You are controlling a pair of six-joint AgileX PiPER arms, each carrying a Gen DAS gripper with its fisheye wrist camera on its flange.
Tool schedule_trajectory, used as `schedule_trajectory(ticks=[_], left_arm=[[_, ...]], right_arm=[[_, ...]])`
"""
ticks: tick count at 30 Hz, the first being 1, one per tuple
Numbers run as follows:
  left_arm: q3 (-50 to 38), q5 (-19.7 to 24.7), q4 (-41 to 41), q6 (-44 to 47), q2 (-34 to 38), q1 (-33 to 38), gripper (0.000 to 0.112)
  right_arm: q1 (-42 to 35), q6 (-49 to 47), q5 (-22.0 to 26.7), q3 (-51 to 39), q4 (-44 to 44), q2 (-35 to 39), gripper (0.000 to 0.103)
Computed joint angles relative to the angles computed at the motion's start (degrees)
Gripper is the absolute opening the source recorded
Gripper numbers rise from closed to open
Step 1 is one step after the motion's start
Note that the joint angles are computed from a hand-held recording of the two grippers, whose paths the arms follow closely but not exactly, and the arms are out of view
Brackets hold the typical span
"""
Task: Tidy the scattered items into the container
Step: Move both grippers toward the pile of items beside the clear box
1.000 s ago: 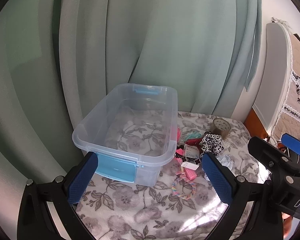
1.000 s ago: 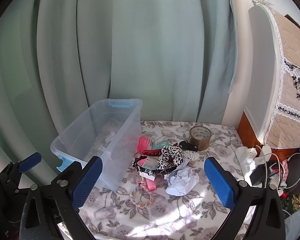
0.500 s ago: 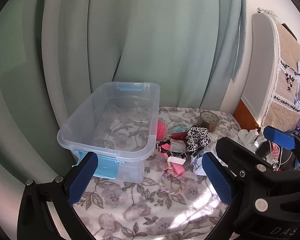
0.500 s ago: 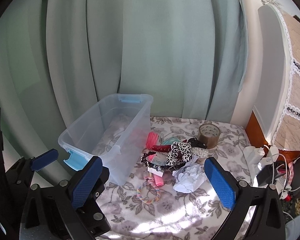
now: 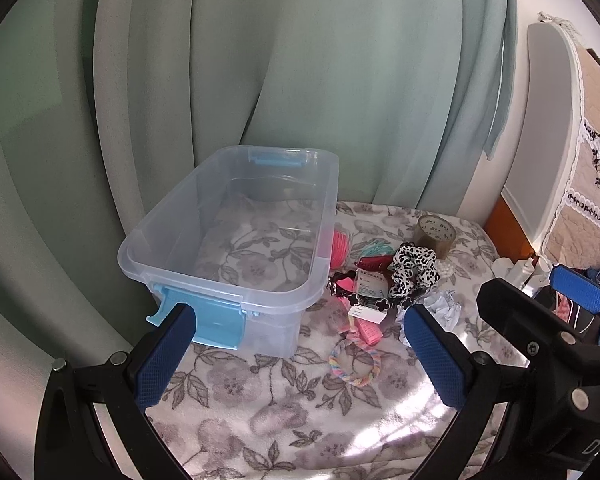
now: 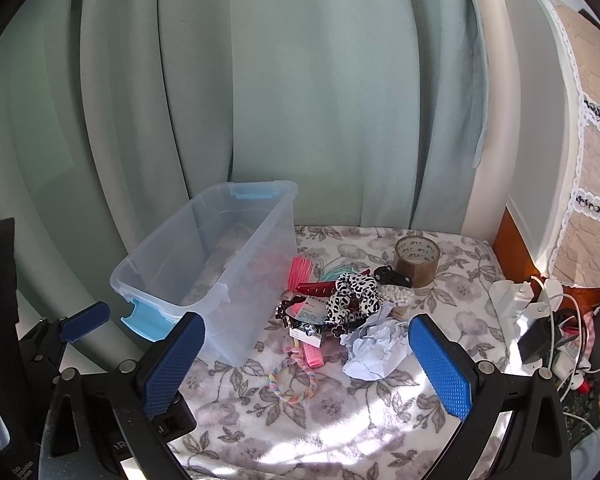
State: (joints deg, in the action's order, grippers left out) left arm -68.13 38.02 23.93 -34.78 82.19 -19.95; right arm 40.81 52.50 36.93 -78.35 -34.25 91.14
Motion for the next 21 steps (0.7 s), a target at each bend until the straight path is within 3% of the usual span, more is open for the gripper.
schedule_trajectory(ticks=[7, 13, 18, 21], left_arm=[[-0.10, -3.70, -9.95, 6.63, 2.19, 0.57, 0.103], [0.54, -7.06, -13.02, 9.35, 4.88, -1.90, 0.103], [-0.69, -7.67, -16.21, 13.88, 8.33, -4.94, 0.103], [-0.91, -8.10, -12.55, 11.03, 10.40, -6.78, 0.103]], right_arm=[[-5.44, -1.86, -8.42, 6.92, 4.17, -2.95, 0.103], [-12.40, 0.01, -15.91, 16.04, 5.04, -6.81, 0.103], [-18.03, -15.04, -20.46, 20.75, 19.89, -7.47, 0.103], [-20.98, -27.21, -20.81, 21.91, 31.95, -6.49, 0.103]])
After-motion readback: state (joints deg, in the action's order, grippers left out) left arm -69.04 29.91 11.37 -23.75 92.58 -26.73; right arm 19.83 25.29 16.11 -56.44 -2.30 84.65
